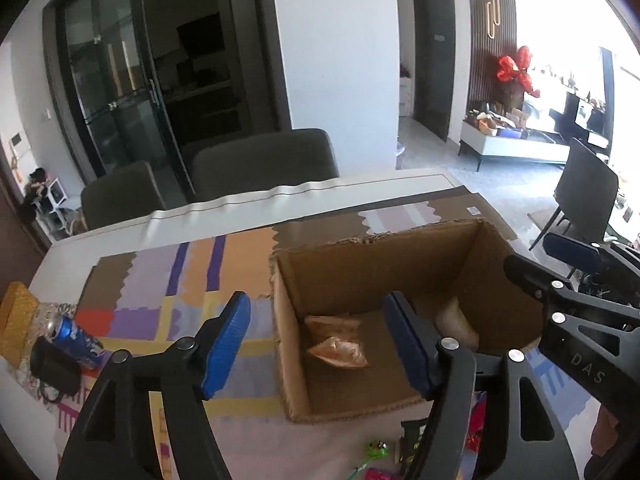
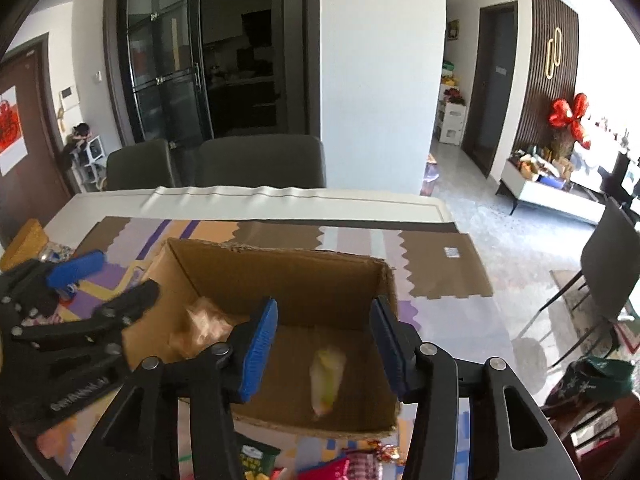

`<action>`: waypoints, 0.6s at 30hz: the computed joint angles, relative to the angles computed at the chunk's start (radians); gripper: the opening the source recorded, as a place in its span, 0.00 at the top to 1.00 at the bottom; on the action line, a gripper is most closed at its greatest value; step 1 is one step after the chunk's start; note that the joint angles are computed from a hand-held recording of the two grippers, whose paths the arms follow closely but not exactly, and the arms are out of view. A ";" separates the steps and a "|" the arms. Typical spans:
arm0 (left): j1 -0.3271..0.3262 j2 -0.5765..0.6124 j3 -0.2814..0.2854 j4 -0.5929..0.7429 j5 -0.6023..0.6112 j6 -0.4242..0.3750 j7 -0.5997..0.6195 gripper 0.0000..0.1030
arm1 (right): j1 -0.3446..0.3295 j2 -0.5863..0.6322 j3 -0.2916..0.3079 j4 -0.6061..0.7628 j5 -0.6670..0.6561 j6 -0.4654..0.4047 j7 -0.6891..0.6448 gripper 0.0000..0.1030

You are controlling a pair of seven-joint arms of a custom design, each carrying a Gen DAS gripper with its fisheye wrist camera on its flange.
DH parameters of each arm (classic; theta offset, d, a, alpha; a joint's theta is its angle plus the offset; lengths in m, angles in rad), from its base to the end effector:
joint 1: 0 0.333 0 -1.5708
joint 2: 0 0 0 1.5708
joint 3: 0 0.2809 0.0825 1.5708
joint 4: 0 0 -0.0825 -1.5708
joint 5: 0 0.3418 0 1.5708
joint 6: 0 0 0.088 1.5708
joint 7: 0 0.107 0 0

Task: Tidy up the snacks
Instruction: 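Withdraw both tools from the box toward the remaining snacks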

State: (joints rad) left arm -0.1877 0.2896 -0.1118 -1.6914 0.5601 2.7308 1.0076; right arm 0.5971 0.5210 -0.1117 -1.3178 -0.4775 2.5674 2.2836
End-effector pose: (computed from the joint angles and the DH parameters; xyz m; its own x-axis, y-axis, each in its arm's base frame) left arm 0.6084 -0.2004 0.4960 -0.1106 -0.9902 -0.0852 -0.6724 0.1377 -0.7272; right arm 0.6052 0.3497 0.5029 0.1106 -0.9938 0.0094 -0.6659 -0.0811 -0.7416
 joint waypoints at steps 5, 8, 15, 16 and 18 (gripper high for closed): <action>-0.002 -0.099 0.017 -0.122 0.072 0.050 -0.083 0.25 | 0.031 -0.092 -0.019 -0.129 -0.089 0.047 0.088 0.45; 0.015 -0.161 0.004 -0.205 0.087 0.078 -0.111 0.21 | 0.036 -0.149 -0.012 -0.206 -0.152 0.071 0.145 0.44; 0.048 -0.273 -0.024 -0.353 0.168 0.121 -0.183 0.20 | 0.032 -0.269 0.028 -0.358 -0.339 0.093 0.315 0.37; 0.053 -0.287 -0.028 -0.370 0.190 0.128 -0.201 0.18 | 0.032 -0.284 0.036 -0.376 -0.370 0.090 0.338 0.37; 0.065 -0.319 -0.037 -0.408 0.243 0.140 -0.251 0.17 | 0.026 -0.310 0.058 -0.406 -0.412 0.077 0.374 0.37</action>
State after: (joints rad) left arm -0.1224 -0.0292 -0.1486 -2.0997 0.8035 2.8713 0.7563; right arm 0.6233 0.2114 -0.0538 -1.7241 -0.8894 2.6440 2.6576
